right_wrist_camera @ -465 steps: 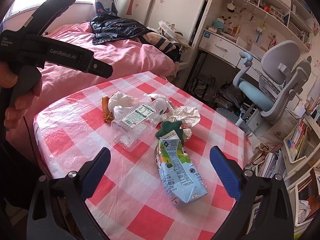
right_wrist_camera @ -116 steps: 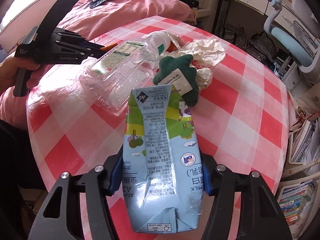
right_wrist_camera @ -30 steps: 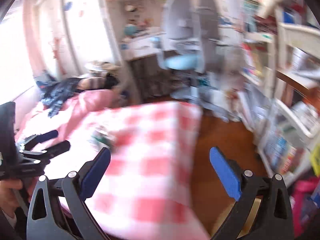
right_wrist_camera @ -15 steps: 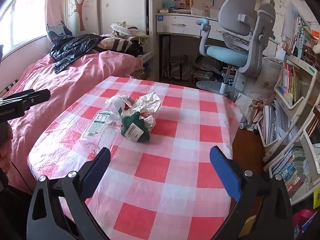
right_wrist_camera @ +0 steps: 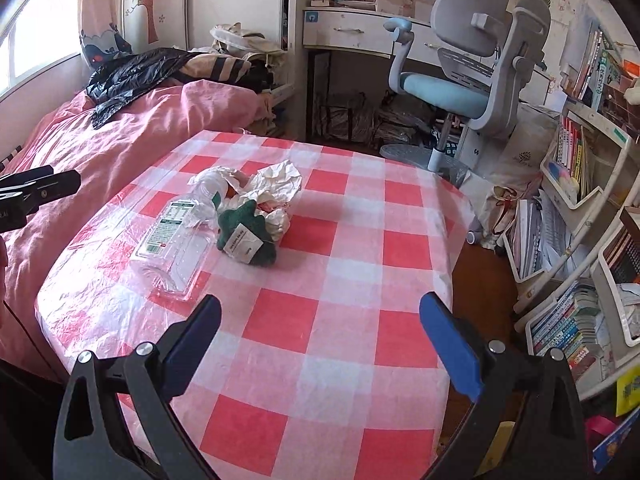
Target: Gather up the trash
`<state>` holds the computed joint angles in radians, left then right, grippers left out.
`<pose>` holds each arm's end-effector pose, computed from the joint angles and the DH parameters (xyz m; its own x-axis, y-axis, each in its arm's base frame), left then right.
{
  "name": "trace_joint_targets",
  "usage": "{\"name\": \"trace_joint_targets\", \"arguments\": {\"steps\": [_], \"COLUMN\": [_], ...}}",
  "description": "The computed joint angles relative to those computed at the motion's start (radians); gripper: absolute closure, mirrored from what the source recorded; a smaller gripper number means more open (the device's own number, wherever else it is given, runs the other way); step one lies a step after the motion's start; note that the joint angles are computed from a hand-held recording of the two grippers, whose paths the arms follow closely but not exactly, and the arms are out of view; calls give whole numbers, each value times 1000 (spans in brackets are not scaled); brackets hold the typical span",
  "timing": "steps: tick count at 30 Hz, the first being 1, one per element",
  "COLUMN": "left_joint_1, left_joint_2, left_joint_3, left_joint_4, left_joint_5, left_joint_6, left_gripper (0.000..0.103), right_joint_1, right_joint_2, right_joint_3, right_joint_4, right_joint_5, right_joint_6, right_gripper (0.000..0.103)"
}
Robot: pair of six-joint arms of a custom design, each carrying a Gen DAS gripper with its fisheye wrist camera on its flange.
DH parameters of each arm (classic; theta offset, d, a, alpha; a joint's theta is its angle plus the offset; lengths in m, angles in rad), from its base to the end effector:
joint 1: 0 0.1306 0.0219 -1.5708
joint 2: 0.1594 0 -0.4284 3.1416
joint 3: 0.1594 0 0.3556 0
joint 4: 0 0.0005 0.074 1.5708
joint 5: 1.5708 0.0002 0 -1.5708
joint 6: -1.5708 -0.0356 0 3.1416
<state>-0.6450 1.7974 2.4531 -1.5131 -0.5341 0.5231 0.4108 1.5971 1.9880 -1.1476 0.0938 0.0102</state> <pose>0.4368 -0.3066 0.6650 -0.6490 -0.0499 -0.7592 -0.0842 0.9964 0.0065 0.4684 0.1998 0.6118 -0.6260 -0.2837 -0.7264 -0.3415 0.9371 -0.0717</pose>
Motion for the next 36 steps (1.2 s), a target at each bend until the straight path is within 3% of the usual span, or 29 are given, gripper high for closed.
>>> {"name": "trace_joint_targets", "arguments": {"steps": [10,36], "left_joint_1": [7,15], "left_joint_2": [17,28], "left_joint_3": [20,39], "left_joint_4": [-28,-41], "left_joint_5": [11,28], "left_joint_6": [2,10], "left_gripper": [7,7], "right_joint_1": [14,18], "right_joint_2": [7,20], "right_joint_3": [5,15], "right_joint_4": [-6,-11], "right_joint_5": [27,34], "right_joint_6": [49,59], "right_gripper": [8,8]}}
